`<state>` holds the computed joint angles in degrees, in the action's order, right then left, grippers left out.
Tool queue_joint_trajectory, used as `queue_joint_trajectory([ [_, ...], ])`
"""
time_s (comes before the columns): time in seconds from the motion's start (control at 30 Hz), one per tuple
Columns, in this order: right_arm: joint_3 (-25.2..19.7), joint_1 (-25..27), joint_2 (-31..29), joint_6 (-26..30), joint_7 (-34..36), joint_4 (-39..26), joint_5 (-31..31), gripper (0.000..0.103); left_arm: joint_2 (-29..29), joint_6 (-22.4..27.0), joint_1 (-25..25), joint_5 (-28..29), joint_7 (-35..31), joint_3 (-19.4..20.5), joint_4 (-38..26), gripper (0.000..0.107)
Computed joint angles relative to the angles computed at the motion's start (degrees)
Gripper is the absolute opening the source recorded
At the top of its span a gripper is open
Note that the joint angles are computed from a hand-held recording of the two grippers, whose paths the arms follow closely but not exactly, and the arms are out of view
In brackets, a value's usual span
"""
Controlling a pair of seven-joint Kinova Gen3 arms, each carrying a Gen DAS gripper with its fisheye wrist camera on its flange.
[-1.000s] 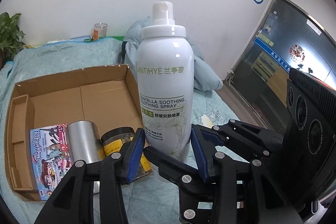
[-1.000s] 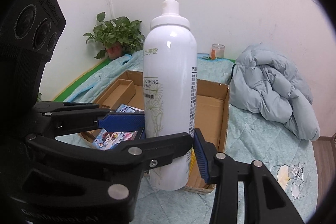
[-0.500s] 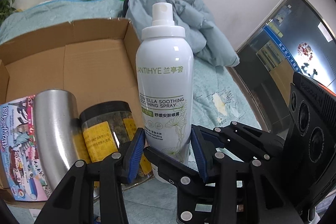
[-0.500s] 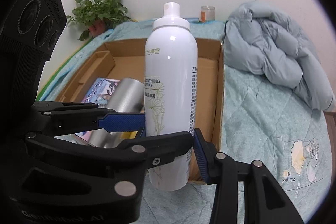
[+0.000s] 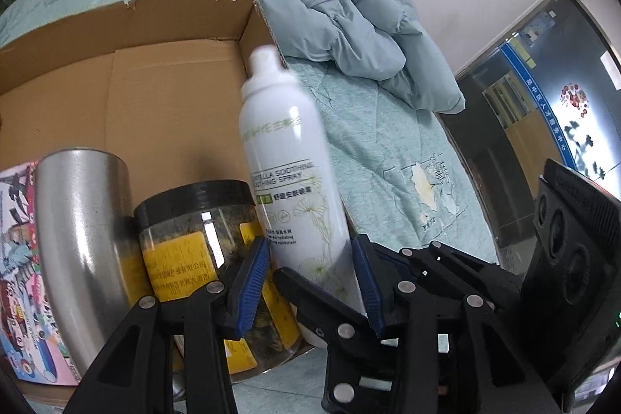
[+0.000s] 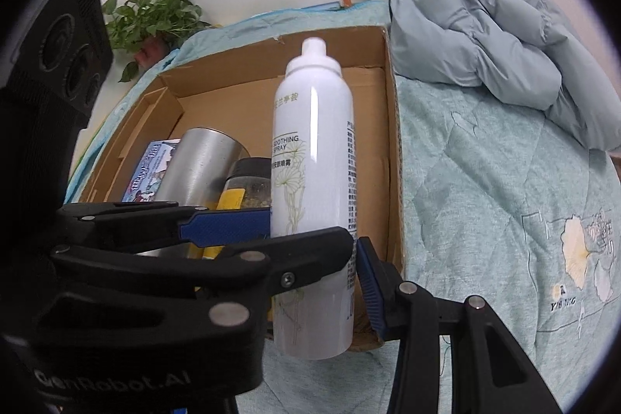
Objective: Organize rigid objects
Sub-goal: 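Release the spray bottle in the tray and withdraw the left gripper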
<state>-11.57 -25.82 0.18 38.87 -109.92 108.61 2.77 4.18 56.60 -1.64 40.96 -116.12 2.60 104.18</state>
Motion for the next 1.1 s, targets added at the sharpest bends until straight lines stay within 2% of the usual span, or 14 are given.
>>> queue_joint_trajectory([
  [0.17,0.38,-0.12,0.98,0.95,-6.37,0.47,2.26,0.044,-1.67,1.51,-0.34,-1.70,-0.74,-0.65,-0.09,0.044],
  [0.27,-2.16,0.99,-1.50,1.59,-12.16,1.82,6.09,0.044,-5.66,-0.19,-0.04,-4.25,-0.92,-1.20,2.18,0.049],
  [0.33,-7.47,3.78,-4.77,1.20,-16.82,3.68,10.55,0.046,-9.42,-2.63,0.13,-5.90,-0.42,-1.36,4.76,0.061],
  [0.37,-10.13,5.21,-6.41,0.97,-19.11,4.77,12.88,0.056,-12.07,-4.46,0.70,-7.99,1.20,-1.73,6.33,0.065],
  [0.4,-12.78,6.56,-8.30,0.40,-21.44,6.20,15.19,0.067,-14.41,-5.76,0.33,-9.61,2.52,-1.50,7.72,0.077],
  [0.43,-14.36,6.97,-10.68,-1.11,-23.77,8.31,16.56,0.072,-17.06,-6.81,0.88,-11.51,4.28,-2.34,9.07,0.086],
  [0.47,-14.89,6.43,-12.36,-2.52,-26.10,10.05,17.63,0.076,-19.58,-8.28,1.06,-12.49,5.50,-2.82,10.67,0.089],
  [0.53,-13.85,2.19,-15.26,-4.20,-28.40,13.19,18.84,0.077,-23.79,-9.04,1.27,-13.63,7.14,-4.57,12.84,0.097],
  [0.63,-16.25,0.03,-16.64,-3.05,-30.34,14.54,21.65,0.077,-30.94,-9.13,1.20,-16.76,9.88,-6.75,15.70,0.098],
  [0.77,-22.01,2.14,-19.01,-1.70,-34.52,15.40,22.41,0.077,-38.05,-7.66,1.44,-22.29,12.96,-7.75,16.98,0.098],
  [0.9,-28.54,4.90,-22.59,-0.16,-40.43,16.47,22.60,0.077,-46.23,-3.96,1.64,-27.65,15.30,-8.62,17.74,0.100],
  [0.97,-30.78,5.86,-23.32,0.80,-41.07,16.33,22.17,0.077,-49.97,-1.80,1.86,-29.64,16.16,-9.27,17.99,0.100],
  [1.03,-35.42,7.75,-24.06,2.80,-42.64,15.80,22.63,0.077,-53.91,0.68,2.13,-31.00,17.27,-10.31,18.26,0.100],
  [1.1,-37.07,8.16,-25.46,2.30,-42.60,15.99,21.53,0.079,-57.00,3.01,1.98,-32.50,18.31,-10.92,18.17,0.100],
])
